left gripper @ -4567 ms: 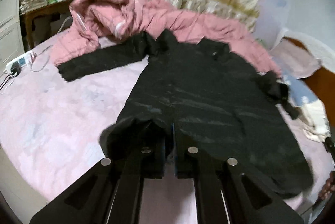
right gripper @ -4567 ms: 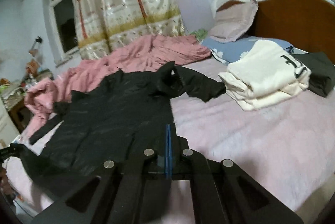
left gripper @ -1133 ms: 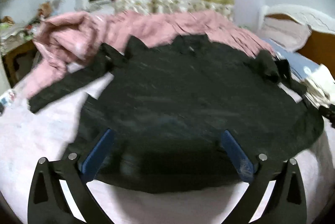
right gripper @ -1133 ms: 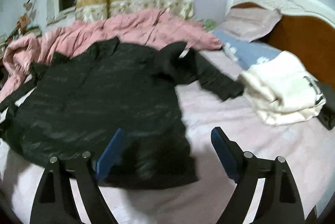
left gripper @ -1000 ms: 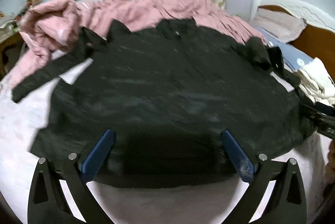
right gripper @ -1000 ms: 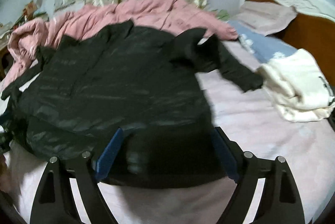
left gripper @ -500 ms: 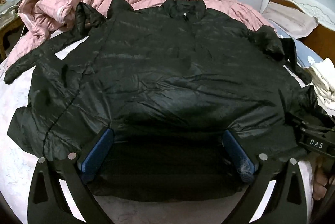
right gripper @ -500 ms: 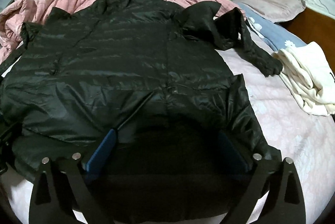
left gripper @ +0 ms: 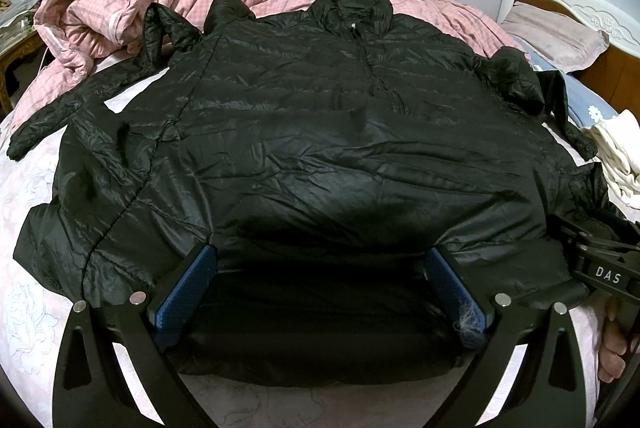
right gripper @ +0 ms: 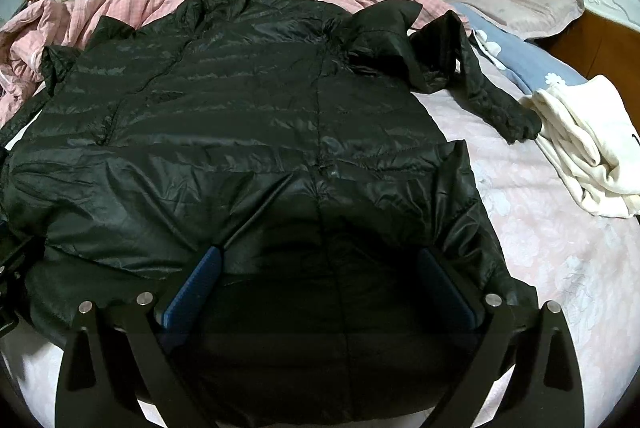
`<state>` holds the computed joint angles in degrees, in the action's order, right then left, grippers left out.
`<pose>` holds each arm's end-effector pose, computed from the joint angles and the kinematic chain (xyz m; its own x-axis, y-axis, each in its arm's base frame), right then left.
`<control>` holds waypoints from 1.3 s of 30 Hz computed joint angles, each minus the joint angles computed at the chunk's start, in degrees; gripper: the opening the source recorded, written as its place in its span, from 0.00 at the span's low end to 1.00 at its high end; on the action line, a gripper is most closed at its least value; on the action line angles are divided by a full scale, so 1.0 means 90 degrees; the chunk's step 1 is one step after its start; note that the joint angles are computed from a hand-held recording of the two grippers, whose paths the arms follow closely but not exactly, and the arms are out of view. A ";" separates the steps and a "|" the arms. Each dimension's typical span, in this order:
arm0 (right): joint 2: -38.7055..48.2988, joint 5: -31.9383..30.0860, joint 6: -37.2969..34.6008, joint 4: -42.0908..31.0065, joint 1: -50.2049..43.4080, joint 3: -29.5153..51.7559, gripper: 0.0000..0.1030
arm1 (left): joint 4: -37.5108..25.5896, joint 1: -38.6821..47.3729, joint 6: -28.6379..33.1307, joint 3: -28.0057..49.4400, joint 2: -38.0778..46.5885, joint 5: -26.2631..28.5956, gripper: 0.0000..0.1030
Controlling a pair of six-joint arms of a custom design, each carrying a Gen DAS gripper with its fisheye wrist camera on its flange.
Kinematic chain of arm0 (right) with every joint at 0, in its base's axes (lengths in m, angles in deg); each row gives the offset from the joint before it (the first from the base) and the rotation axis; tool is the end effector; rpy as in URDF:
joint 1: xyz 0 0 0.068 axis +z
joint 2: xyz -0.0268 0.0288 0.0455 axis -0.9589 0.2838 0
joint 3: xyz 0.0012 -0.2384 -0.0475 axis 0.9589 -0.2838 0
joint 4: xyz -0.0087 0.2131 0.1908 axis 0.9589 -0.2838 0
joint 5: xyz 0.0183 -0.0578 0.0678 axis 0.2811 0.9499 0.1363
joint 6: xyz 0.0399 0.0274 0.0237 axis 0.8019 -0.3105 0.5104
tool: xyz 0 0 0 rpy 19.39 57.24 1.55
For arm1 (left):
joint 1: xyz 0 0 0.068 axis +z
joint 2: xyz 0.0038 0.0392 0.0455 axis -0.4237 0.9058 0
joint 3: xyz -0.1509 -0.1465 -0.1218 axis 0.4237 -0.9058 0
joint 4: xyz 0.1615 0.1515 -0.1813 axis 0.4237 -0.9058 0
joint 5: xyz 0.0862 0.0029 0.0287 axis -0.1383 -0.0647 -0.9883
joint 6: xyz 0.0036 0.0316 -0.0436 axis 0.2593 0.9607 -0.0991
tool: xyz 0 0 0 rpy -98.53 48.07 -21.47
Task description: Fold large clothes
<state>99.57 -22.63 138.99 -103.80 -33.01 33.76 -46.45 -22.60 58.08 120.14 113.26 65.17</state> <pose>0.2419 0.1788 0.1430 -0.7461 0.1966 -0.6361 0.3330 0.9375 -0.1009 0.2894 0.0029 0.1084 -0.7123 0.1327 -0.6892 0.2625 0.9611 -0.0862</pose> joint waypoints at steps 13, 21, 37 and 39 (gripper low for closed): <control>-0.0421 0.0208 0.0094 -0.0139 0.0156 -0.0216 0.95 | 0.0018 0.0009 0.0005 -0.0010 0.0003 0.0011 1.00; -0.3394 -0.0115 0.0015 -0.0496 0.0142 -0.1606 0.95 | 0.0071 -0.0039 -0.0041 0.0005 0.0063 -0.0046 1.00; -0.2143 0.0862 -0.0283 -0.1404 0.1870 -0.1078 0.95 | -0.1375 0.1269 0.1887 -0.0618 -0.2050 0.1283 0.90; -0.1353 0.1055 -0.0264 -0.1671 0.1867 -0.0654 0.95 | -0.1372 0.1361 0.2821 -0.0648 -0.2433 0.1290 0.90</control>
<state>87.39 -13.13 136.62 -118.83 -16.21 27.88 -58.79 -10.35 83.47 114.32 91.37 76.78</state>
